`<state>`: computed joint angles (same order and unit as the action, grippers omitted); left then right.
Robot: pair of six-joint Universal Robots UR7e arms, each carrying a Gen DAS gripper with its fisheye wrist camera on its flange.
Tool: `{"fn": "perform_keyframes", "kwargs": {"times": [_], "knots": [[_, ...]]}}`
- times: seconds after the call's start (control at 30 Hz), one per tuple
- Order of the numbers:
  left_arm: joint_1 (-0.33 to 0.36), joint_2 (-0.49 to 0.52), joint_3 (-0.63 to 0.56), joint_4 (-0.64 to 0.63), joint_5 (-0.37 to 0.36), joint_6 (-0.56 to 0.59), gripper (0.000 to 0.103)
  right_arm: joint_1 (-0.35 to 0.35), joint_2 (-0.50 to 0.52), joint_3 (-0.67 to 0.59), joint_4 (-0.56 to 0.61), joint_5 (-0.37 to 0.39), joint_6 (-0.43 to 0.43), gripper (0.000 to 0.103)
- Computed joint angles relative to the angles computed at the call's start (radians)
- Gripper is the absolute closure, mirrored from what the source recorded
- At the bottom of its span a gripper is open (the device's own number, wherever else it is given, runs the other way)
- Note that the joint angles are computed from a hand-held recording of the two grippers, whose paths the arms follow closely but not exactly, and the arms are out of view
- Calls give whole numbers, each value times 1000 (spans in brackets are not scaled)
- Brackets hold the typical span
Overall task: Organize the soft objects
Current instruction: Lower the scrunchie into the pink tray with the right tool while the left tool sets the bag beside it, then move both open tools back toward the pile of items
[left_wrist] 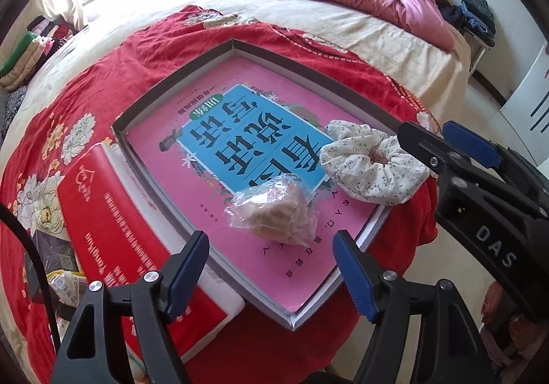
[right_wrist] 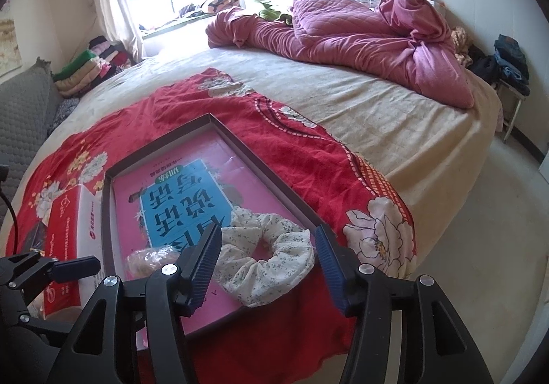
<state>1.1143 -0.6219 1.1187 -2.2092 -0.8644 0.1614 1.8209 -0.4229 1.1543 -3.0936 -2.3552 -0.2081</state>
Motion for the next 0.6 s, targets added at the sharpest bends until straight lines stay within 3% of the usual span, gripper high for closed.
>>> {"fn": "perform_keyframes", "kwargs": {"times": [0.23,0.37,0.6], "knots": [[-7,-53,65,-73,-11,-2,24,15,9,-11,-25,-17,-35,38],[-11,-83,92,-118,-19,-9,18,31,25,-29,-57,-32,-84,29],[-19,-124,128,-163,-2,-2,18,55,41,-53,-71,-62,-116,27]]}}
